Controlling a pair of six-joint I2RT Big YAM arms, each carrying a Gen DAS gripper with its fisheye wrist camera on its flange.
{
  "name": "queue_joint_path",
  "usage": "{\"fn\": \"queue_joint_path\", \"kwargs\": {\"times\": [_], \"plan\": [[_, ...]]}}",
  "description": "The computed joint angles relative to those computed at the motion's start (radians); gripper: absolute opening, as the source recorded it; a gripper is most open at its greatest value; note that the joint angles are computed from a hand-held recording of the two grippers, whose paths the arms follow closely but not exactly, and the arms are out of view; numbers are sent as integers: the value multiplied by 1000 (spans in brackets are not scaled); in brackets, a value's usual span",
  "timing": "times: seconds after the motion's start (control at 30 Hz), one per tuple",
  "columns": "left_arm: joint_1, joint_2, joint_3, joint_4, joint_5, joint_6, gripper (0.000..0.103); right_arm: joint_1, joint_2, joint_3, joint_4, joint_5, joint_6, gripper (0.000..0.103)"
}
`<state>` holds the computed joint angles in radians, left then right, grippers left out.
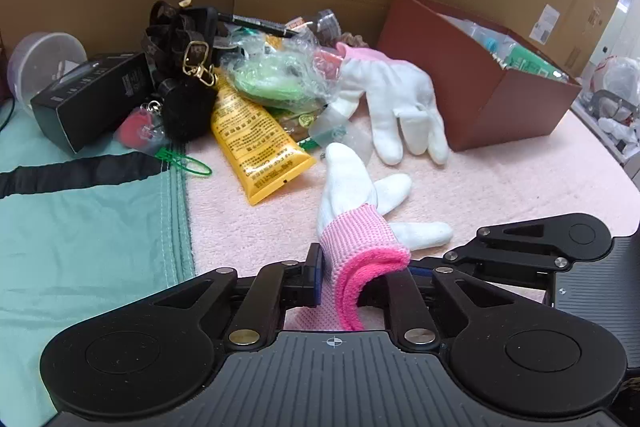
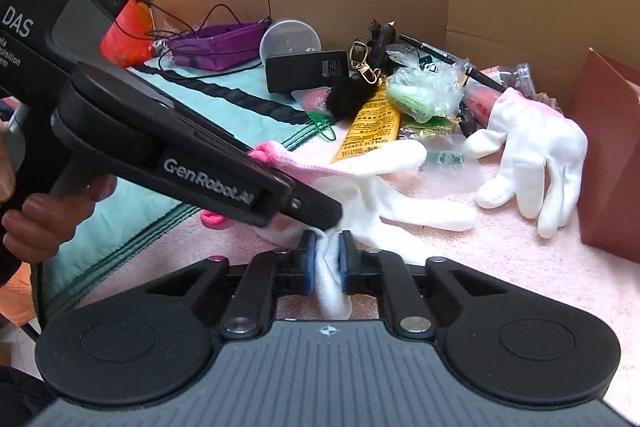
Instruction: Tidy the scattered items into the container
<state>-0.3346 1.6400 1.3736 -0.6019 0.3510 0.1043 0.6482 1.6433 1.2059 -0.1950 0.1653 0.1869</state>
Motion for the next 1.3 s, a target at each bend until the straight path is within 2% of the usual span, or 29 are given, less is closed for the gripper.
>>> {"fn": "queue_joint_path", "kwargs": {"times": [0.17,0.33,0.67,0.9,1.13,1.3], "plan": [[-23,-36,2,26,-1,2,6,1,-52,-40,38,33,-5,11],[-73,-56,24,81,-18,12,5,-7,-122,-81,87,99,-38,11],[-170,2,175,109,14,34,6,-55,-263,-174,175,235,-87,11],[-228,124,377,88,54,46,6,-123,-330,-199,203,302,-136,12],[-275,284,590,78,47,79,6,-222,-318,-170,215,317,-175,12],[-286,430,772,-11,25,96,6,-287,-263,-134,198,279,-176,12]]}}
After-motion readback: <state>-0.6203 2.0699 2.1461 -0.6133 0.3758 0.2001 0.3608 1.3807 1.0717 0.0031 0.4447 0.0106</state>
